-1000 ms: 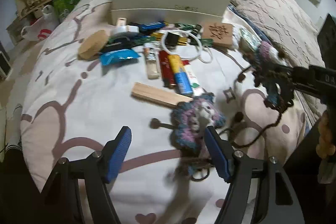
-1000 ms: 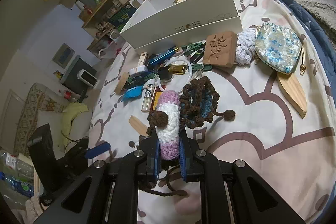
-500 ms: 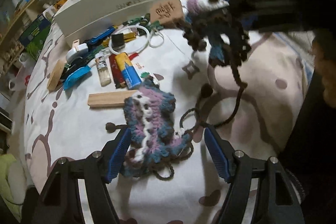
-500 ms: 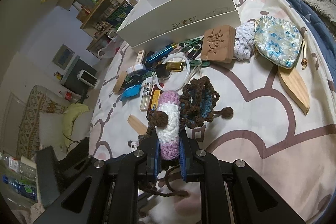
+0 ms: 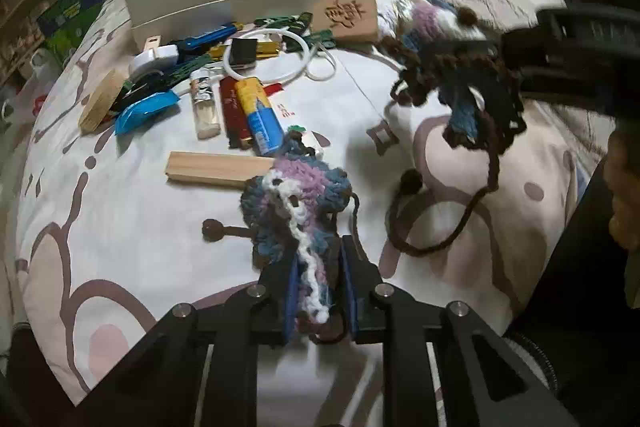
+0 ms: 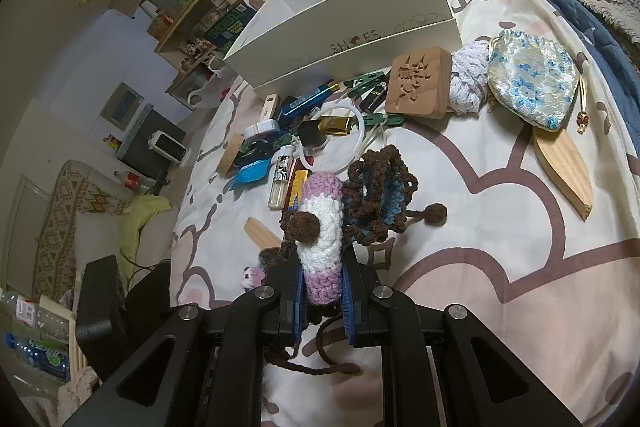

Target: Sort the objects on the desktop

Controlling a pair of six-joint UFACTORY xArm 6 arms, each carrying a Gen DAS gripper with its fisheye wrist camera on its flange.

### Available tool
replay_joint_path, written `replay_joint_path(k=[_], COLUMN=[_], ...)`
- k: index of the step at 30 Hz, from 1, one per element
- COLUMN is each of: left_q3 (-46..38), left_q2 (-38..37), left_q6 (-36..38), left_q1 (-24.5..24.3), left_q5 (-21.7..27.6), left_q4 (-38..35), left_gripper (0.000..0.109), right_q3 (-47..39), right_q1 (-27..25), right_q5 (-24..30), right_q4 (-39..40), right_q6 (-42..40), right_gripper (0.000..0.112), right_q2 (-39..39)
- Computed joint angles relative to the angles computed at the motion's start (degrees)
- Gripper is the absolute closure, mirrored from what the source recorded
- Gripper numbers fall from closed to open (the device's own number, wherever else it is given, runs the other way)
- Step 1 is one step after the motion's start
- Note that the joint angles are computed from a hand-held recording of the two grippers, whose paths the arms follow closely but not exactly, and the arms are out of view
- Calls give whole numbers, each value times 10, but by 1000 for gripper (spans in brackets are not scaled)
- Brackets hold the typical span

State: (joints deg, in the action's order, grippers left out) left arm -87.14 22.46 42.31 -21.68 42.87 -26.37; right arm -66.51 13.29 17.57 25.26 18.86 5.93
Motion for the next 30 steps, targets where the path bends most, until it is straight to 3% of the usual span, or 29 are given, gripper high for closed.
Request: replay_joint_path(k=[12,17,26,30], left_q3=[10,-7,-102,-162], left_q2=[-41,-54,-39,-14], left_q6=[22,45,63,64], left_q1=[14,19,26,26], left_q5=[-9,-4,8,14], left_q4=[-80,-121,-162,-171], left_gripper=[92,92,92,92], right_q3=[15,14,-28,-67], right_q1=[10,9,-4,-13], right_q5=[-34,-36,-37,-22], right_q4=[-9,-53,-166,-175], right_q6=[-10,19,49,24], right_gripper=[96,96,96,96], right_q2=[-23,-34,-49,-40])
